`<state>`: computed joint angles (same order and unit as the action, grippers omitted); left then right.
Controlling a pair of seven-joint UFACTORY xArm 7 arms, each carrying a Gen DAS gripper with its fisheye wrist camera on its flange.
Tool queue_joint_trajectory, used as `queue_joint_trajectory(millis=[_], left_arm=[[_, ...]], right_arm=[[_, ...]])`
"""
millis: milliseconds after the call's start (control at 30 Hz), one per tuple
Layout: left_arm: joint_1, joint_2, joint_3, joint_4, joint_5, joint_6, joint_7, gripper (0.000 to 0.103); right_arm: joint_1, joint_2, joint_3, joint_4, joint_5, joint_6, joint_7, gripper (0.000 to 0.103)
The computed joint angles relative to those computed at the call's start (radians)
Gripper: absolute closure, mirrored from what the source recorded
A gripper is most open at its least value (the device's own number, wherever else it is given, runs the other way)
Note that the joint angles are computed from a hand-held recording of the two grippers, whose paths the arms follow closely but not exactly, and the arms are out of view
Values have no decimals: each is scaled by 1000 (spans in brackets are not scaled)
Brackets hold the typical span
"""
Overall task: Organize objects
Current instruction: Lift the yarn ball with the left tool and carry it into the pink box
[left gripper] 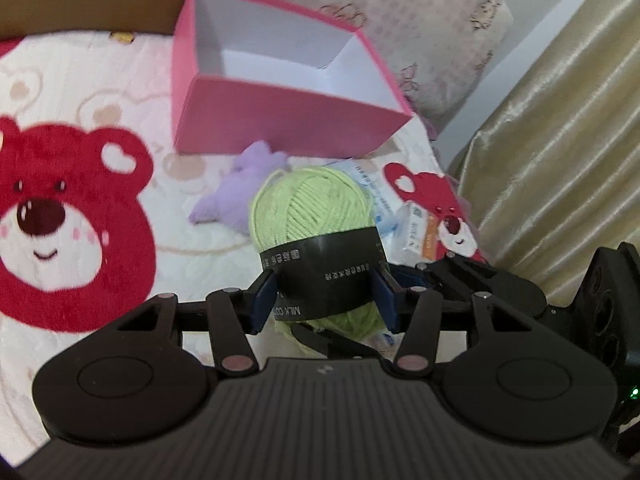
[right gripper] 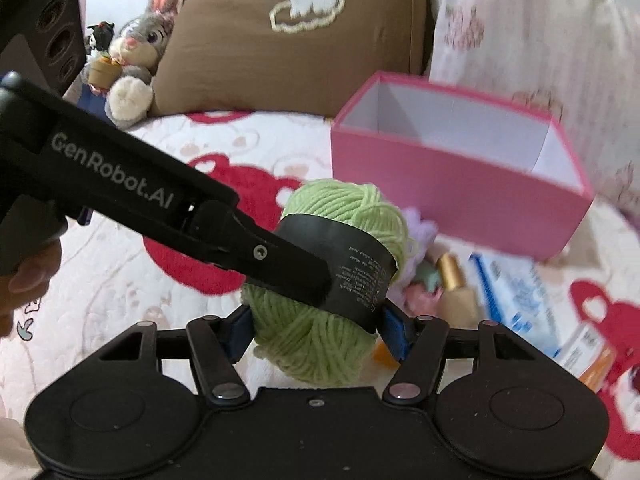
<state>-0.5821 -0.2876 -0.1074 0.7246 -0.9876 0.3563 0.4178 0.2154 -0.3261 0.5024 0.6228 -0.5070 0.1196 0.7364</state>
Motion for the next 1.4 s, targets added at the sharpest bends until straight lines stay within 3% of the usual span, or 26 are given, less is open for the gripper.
queue_joint_trajectory(millis=[133, 433, 700, 900, 1100, 1267, 1400], left_arm=[[16, -13, -29, 35, 113, -3, -88, 50], [44, 57, -61, 224, 374, 17, -271, 50], [87, 255, -98, 504, 541, 65, -363, 50], [124, 439, -123, 714, 597, 104, -398, 50], [148, 634, -136, 926, 643, 163, -429, 49], [133, 813, -113, 1141, 728, 253, -499, 49], [135, 944, -114, 1293, 742, 307, -530, 49]], right_arm=[[0, -44, -18, 13, -4, 18, -32, 34], [50, -55, -160, 84, 105, 20, -244, 35], [-96, 23, -140, 183, 72, -39, -315, 35], [-92, 138, -200, 286, 94, -16, -345, 34], [-2, 284, -326, 388, 257, -14, -503, 35], [21, 422, -355, 501, 444, 18, -627, 35], [32, 519, -376, 574, 490, 31, -617, 35]])
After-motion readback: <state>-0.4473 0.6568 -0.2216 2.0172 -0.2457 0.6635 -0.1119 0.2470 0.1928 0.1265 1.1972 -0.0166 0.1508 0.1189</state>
